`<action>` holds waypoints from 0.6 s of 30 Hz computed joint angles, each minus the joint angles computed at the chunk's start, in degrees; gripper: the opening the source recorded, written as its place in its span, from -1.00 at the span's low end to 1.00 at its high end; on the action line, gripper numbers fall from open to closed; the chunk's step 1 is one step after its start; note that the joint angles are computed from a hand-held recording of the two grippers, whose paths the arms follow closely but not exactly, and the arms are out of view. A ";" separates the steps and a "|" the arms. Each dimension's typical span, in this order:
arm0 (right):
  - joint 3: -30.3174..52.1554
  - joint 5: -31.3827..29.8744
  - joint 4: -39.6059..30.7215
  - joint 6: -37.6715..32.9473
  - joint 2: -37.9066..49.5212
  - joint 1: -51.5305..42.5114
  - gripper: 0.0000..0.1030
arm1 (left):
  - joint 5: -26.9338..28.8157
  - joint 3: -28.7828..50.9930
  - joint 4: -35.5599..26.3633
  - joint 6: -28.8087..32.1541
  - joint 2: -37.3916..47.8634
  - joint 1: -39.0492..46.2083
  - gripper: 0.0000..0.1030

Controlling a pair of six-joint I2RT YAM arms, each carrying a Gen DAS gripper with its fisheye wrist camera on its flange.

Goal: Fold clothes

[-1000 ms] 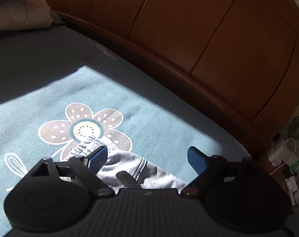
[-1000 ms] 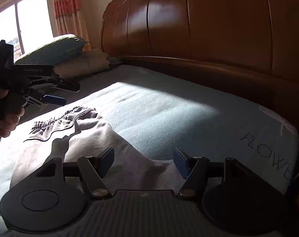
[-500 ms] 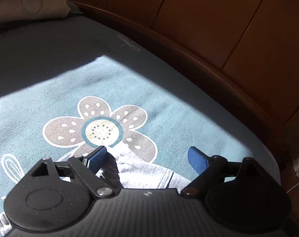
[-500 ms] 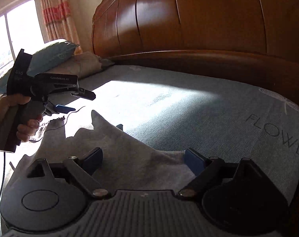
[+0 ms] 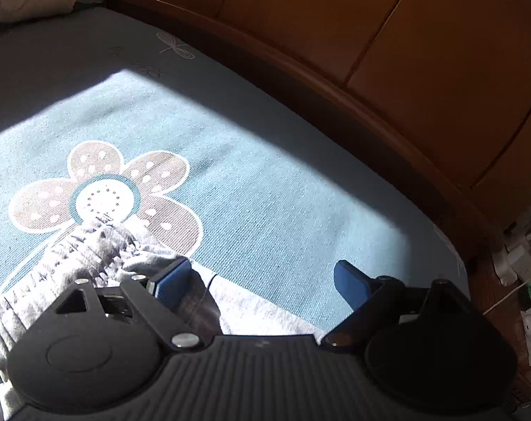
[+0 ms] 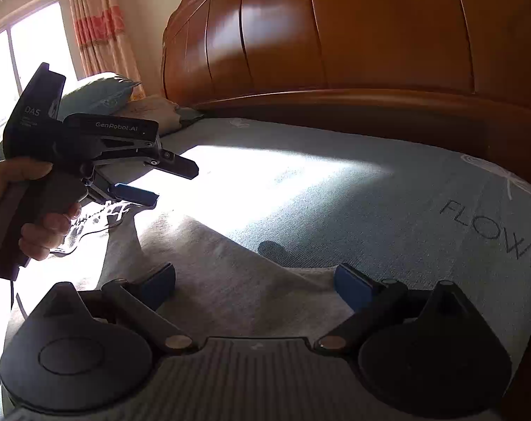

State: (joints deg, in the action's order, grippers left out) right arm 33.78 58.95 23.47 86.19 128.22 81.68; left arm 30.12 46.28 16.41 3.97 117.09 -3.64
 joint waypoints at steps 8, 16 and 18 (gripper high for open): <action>1.72 0.13 -3.43 0.94 0.11 0.42 0.99 | -3.57 -2.17 1.07 -2.67 -3.79 -1.25 0.72; 2.23 0.71 -5.39 3.23 0.13 1.98 0.99 | 1.29 -9.15 -10.98 7.95 -17.24 6.31 0.73; 2.51 0.97 -5.98 3.74 0.31 2.25 0.99 | 0.86 -10.52 -13.98 10.37 -19.51 9.15 0.73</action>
State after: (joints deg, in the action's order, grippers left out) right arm 36.29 59.92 17.49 89.93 128.53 83.94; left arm 30.98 35.76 2.43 14.34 97.58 5.50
